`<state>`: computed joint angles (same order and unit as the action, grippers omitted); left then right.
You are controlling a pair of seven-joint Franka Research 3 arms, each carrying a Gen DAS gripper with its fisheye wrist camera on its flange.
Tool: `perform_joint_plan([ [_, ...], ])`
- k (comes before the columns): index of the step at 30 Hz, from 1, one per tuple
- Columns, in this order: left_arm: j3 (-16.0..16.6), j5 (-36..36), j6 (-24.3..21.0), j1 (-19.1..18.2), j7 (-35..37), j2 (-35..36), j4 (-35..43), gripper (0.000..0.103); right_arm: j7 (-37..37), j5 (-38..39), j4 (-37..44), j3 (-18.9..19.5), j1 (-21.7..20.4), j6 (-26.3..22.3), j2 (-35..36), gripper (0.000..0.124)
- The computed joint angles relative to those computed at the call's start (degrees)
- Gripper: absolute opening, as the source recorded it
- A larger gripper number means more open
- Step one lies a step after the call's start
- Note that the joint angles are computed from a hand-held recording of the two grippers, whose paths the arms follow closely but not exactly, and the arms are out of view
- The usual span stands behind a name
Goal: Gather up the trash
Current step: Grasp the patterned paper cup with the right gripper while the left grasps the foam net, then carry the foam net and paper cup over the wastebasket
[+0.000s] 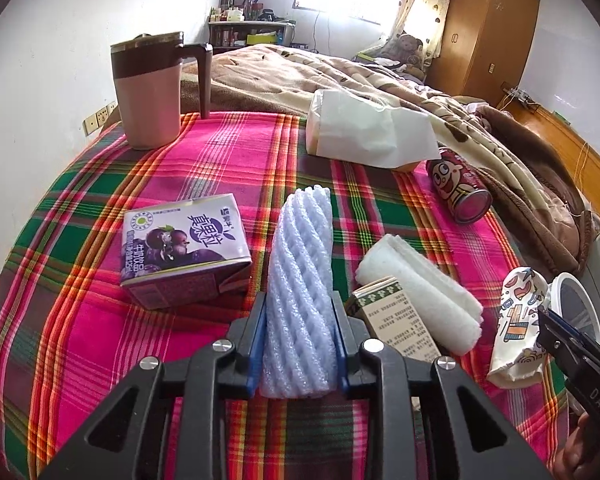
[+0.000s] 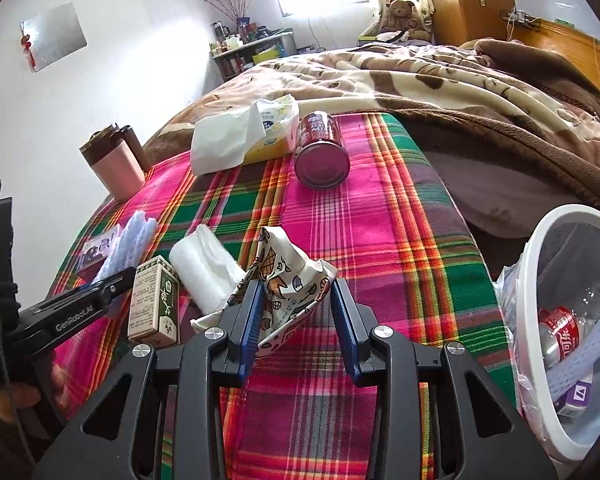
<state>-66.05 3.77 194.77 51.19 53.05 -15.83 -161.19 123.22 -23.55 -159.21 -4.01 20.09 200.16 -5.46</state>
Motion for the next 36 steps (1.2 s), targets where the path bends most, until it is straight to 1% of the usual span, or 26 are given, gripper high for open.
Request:
perform_joint_plan([
  [2, 2.0, 0.0, 0.2, -2.5, -0.3, -0.7, -0.5, 0.029, -0.6, 0.7, -0.4, 0.3, -0.1, 0.1, -0.5, 0.036],
  [3, 3.6, -0.1, 0.3, -4.4, -0.5, -1.3, -1.0, 0.029, -0.8, 1.0, -0.6, 0.3, -0.1, 0.1, -0.8, 0.036],
  [6, 7.0, -0.6, 0.6, -8.7, -0.7, -2.6, -2.1, 0.029, -1.1, 1.2, -1.4, -0.4, 0.4, 0.7, -1.8, 0.036],
  [9, 9.7, -1.4, 0.8, -12.6, -1.0, -4.1, -3.2, 0.029, -3.0, 3.3, -2.5, -0.3, 0.4, 1.0, -3.1, 0.036],
  [11, 10.3, -1.9, 0.8, -14.2, -1.4, -5.7, -3.9, 0.029, -3.3, 3.5, -3.2, -1.2, 1.1, 1.3, -3.9, 0.036],
  [14, 12.8, -1.5, 0.8, -17.9, -2.4, -7.5, -4.9, 0.029, -4.4, 4.5, -4.3, -2.0, 1.7, 1.7, -5.3, 0.036],
  [18, 15.0, -0.9, 0.6, -21.6, -4.2, -10.0, -6.1, 0.029, -5.7, 5.7, -5.7, -3.3, 2.6, 2.2, -7.2, 0.036],
  [22, 16.0, 0.1, 0.2, -24.0, -6.2, -12.7, -7.0, 0.029, -7.4, 7.4, -7.2, -4.2, 3.2, 2.7, -9.0, 0.036],
  [25, 17.0, 1.3, 0.0, -25.9, -7.8, -14.4, -7.5, 0.029, -8.0, 7.7, -8.1, -5.8, 4.1, 2.9, -10.3, 0.036],
  [29, 17.5, 3.0, -0.1, -27.9, -9.7, -16.5, -7.9, 0.029, -10.4, 10.4, -9.9, -5.5, 3.5, 3.2, -12.6, 0.036],
  [31, 17.0, 3.7, -0.2, -28.2, -10.6, -17.5, -7.7, 0.029, -11.7, 12.1, -10.8, -5.3, 3.2, 3.3, -13.7, 0.036],
  [33, 17.1, 4.6, 0.0, -29.0, -11.2, -17.9, -7.5, 0.029, -12.4, 12.7, -11.6, -6.4, 3.7, 3.5, -14.7, 0.036],
  [36, 16.3, 5.4, -0.3, -29.8, -12.7, -19.0, -7.1, 0.029, -13.9, 14.2, -12.8, -7.0, 3.5, 3.7, -16.5, 0.036],
])
